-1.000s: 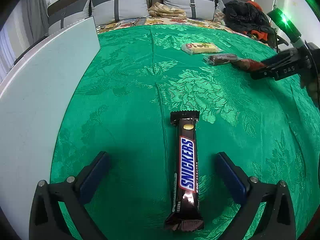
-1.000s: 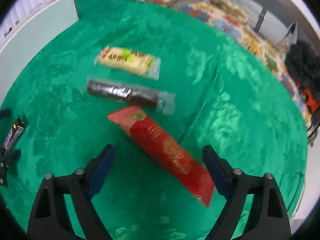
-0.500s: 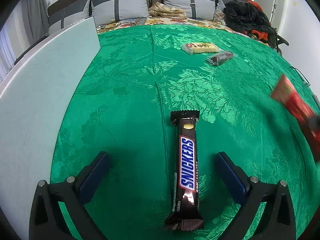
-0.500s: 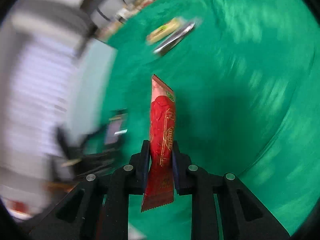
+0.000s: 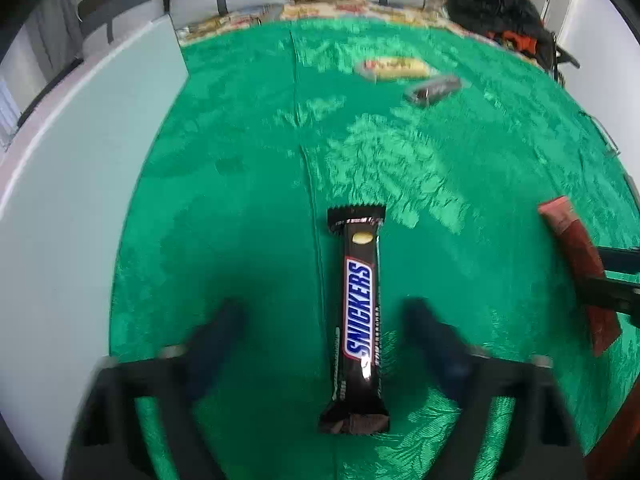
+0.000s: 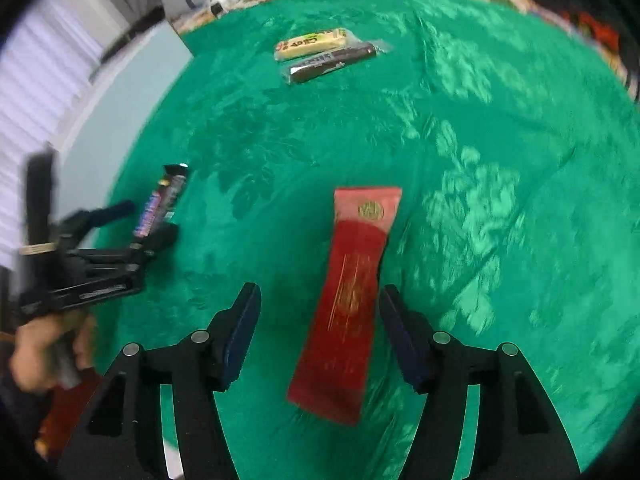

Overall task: Organize snacks
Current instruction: 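Carry both snacks over the white box and open both tools to drop them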

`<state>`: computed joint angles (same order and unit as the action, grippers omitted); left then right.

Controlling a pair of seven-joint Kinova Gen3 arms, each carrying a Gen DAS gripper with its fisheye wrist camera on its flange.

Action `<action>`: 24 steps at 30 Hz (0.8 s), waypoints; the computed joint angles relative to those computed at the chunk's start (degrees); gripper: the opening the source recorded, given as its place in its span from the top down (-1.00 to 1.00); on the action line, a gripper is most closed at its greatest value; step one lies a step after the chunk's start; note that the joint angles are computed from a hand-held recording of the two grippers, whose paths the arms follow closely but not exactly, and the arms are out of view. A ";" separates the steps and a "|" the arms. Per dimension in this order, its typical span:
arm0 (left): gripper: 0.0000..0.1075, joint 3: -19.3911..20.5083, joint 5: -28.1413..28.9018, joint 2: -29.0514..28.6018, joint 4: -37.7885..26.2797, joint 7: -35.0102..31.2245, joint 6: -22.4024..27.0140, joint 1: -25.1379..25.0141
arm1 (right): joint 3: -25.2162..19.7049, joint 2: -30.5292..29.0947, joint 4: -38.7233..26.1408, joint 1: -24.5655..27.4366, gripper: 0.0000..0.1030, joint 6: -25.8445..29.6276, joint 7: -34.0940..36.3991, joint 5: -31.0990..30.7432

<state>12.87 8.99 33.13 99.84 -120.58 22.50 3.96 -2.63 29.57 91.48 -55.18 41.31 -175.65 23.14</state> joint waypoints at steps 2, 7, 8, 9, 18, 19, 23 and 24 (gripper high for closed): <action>0.69 2.68 2.26 -0.47 1.02 -4.04 -0.23 -2.95 | 2.06 1.44 -1.70 -1.47 0.09 2.06 -0.27 -1.13; 0.70 12.32 13.80 -1.03 2.54 -15.11 5.36 -16.02 | 4.08 -0.02 0.74 -3.95 0.67 -0.79 -5.63 -0.11; 0.70 14.07 16.13 -1.37 3.23 -16.85 6.12 -18.67 | 2.94 -0.72 0.90 -4.05 0.67 -0.23 -7.75 1.88; 0.70 15.66 18.46 -1.96 3.92 -18.44 7.15 -21.33 | 1.46 -1.42 1.24 -3.66 0.67 -0.02 -9.68 3.68; 0.70 22.47 38.50 -8.98 2.21 -30.52 24.21 -43.53 | -4.68 -3.13 -8.65 -3.65 0.67 3.94 -15.04 15.94; 0.70 20.66 39.81 -9.67 0.44 -30.94 26.41 -44.44 | -4.95 -2.66 -11.30 -3.66 0.67 4.04 -12.71 16.73; 0.70 14.07 39.56 -10.31 -5.45 -29.81 28.11 -44.83 | -7.72 1.39 -21.92 -1.32 0.67 0.98 -3.41 17.56; 0.70 12.00 38.19 -9.95 -7.32 -28.40 27.54 -44.10 | -9.63 2.76 -24.57 0.19 0.67 -0.38 -1.08 18.25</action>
<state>24.87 47.18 23.19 92.52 -148.99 50.04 -40.15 -12.27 32.33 66.91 -54.99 40.93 -176.73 41.39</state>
